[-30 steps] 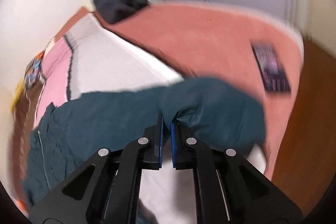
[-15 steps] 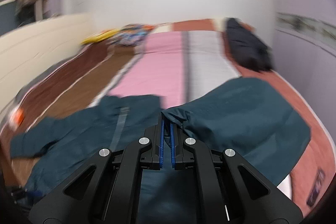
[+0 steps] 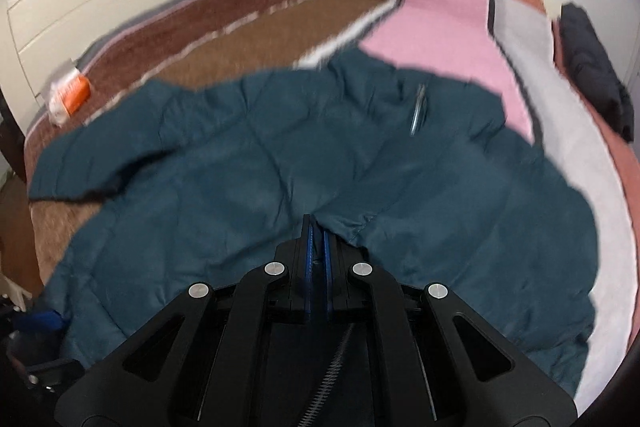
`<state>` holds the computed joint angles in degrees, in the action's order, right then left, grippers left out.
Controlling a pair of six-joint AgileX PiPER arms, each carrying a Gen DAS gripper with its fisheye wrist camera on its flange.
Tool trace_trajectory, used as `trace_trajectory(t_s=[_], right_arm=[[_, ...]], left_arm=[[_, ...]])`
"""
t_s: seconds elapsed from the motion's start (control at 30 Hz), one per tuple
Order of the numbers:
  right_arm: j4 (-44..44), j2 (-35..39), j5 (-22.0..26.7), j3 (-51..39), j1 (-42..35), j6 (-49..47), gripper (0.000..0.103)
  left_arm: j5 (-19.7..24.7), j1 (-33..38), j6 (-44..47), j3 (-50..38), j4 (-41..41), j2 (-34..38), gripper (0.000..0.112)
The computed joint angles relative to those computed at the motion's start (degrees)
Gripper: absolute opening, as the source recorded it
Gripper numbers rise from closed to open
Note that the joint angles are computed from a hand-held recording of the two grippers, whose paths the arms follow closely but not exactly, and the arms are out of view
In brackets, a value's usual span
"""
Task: Fold large clothes
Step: 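Carry the sleeve across the jacket chest with the right tool, then release, then move the left tool to the other sleeve and close on it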
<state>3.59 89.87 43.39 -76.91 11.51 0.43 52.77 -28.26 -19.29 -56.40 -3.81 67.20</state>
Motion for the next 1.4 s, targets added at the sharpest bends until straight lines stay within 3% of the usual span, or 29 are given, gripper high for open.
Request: trace_trajectory(t_s=[0.07,0.2,0.33,0.6,0.73,0.83,1.0,1.2,1.33,1.4], right_arm=[[7.2,-0.7,2.2,0.8,-2.9,-4.7,0.028],[19.2,-5.4,4.9,4.1,-9.3,-11.8,0.037],[22.9,-13.6,5.7,10.2,-15.0,-12.1,0.048],[26.1,-28.0,11.4,22.3,-29.2,-15.3,0.049],[23.7,-33.7,11.6,27.4,-31.5,-16.3,0.049],[22.7,-36.6,11.4,30.2,-32.3,-17.3,0.049],[25.7,-38.6,12.9,32.5,-35.6,-21.1,0.049],[27.4,-41.0,14.6,34.6,-37.8,-23.9,0.049],[26.6,-42.6,14.7,35.5,-36.7,-24.1,0.049],[26.6,-43.1,14.9,35.7,-36.5,-24.3,0.049]], left_arm=[[-0.3,0.1,0.2,-0.1,0.0,0.3,0.057],[-0.7,-0.4,0.9,-0.8,0.1,1.2,0.058],[-1.4,-3.2,0.5,-3.6,2.2,3.1,0.060],[-3.7,-12.6,0.4,-14.6,9.1,12.5,0.061],[-5.3,-15.5,5.3,-20.4,8.9,19.5,0.061],[-6.2,-18.1,0.0,-20.4,12.7,21.9,0.061],[-9.3,-19.3,-5.3,-14.5,8.4,19.6,0.061],[-5.1,-22.7,-9.2,-12.4,6.9,17.1,0.062],[-3.5,-26.0,-15.3,-11.5,12.2,14.9,0.063],[-2.3,-26.9,-17.5,-12.1,14.6,14.4,0.073]])
